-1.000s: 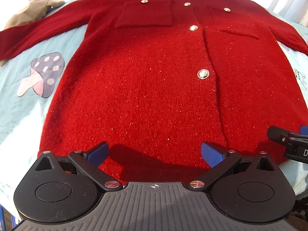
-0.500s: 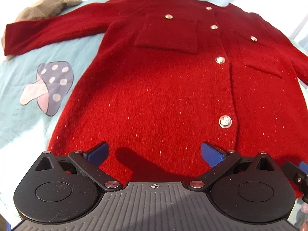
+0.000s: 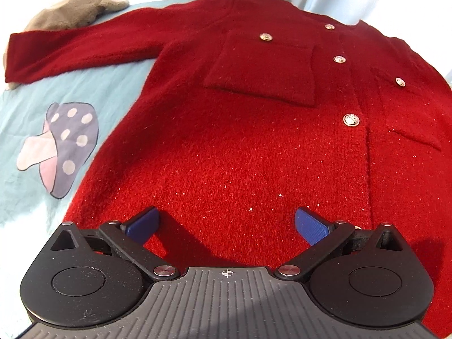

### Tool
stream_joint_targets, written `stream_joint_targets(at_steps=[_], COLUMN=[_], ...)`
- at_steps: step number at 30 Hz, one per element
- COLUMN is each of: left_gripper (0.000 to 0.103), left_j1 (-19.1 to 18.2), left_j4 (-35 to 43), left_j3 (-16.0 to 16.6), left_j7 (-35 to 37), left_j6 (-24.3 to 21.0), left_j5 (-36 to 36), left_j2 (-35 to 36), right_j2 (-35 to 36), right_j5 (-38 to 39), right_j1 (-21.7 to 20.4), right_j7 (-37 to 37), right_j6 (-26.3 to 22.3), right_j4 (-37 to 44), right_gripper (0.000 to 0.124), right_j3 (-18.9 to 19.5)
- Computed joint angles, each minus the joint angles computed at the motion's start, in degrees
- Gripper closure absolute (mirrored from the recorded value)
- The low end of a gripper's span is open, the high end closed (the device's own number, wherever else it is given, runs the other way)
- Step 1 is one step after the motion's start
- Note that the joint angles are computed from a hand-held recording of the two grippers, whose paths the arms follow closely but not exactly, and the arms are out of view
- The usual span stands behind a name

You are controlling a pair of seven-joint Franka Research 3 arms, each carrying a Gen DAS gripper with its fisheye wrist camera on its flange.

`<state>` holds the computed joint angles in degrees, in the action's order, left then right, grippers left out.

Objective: Fold small clothes
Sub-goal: 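Grasp the sleeve cuff near the purple teddy with the right gripper, then lift the held sleeve and carry it across the cardigan body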

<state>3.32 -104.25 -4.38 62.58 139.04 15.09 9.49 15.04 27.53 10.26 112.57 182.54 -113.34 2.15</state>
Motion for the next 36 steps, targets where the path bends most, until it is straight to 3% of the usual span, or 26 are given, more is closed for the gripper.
stream_joint_targets(at_steps=[3, 5, 7, 8, 12, 16, 18, 20, 23, 26, 29, 33, 36], left_gripper=[0.0, 0.0, 0.0, 0.0, 0.0, 0.0, 0.0, 0.0, 0.0, 0.0, 0.0, 0.0, 0.0], left_j1=[0.14, 0.27, 0.37, 0.4, 0.4, 0.01, -0.07, -0.02, 0.24, 0.54, 1.16, 1.18, 1.45], left_j4=[-0.72, -0.92, -0.97, -1.18, -1.54, -1.45, -1.93, -1.92, -1.2, -0.83, -0.73, -0.23, 1.02], left_j3=[-0.01, -0.08, -0.09, -0.08, -0.05, 0.19, 0.31, 0.22, -0.06, -0.14, -0.31, -0.18, -0.32], left_j7=[0.09, 0.73, 0.93, 0.97, 1.11, -1.42, -2.93, -2.69, -0.76, -0.13, 1.18, 1.32, 2.58], left_j6=[0.78, 0.75, 0.87, 1.13, 1.63, 2.01, 2.8, 2.67, 1.44, 0.76, 1.06, 3.04, 5.07], left_j5=[-0.27, -0.72, -1.23, -1.3, -1.33, -0.01, 0.66, 0.81, -0.31, -2.05, -5.33, -5.89, -7.09], left_j2=[-0.39, -0.63, -0.68, -0.79, -0.95, -0.8, -0.99, -1.02, -0.89, -1.02, -1.4, -1.71, -1.29], right_j2=[5.38, 9.15, 12.95, 14.59, 18.43, 21.76, 22.91, 24.25, 25.78, 26.48, 28.09, 31.39, 34.07], right_j5=[-11.23, -12.01, -13.28, -11.02, -13.8, -17.04, -19.12, -20.86, -24.05, -30.49, -37.35, -42.62, -42.82], right_j1=[6.96, 13.05, 18.52, 19.76, 19.32, 16.42, 14.84, 13.68, 12.81, 16.39, 19.02, 18.11, 13.73], right_j7=[18.83, 25.11, 31.51, 31.04, 36.85, 38.34, 37.86, 38.34, 39.28, 41.57, 41.49, 37.26, 26.25], right_j6=[-0.85, -4.48, -9.33, -10.25, -10.43, -11.34, -12.27, -14.2, -16.79, -18.24, -15.77, -10.57, -6.13], right_j4=[4.35, 7.97, 11.03, 12.19, 15.21, 20.11, 22.44, 25.22, 29.63, 32.09, 36.66, 47.85, 56.91], right_gripper=[0.055, 0.072, 0.073, 0.073, 0.073, 0.074, 0.085, 0.106, 0.113, 0.114, 0.114, 0.114, 0.114], right_j3=[-15.01, -25.02, -34.08, -36.14, -38.03, -36.66, -35.35, -34.38, -33.67, -37.82, -40.38, -36.16, -24.56])
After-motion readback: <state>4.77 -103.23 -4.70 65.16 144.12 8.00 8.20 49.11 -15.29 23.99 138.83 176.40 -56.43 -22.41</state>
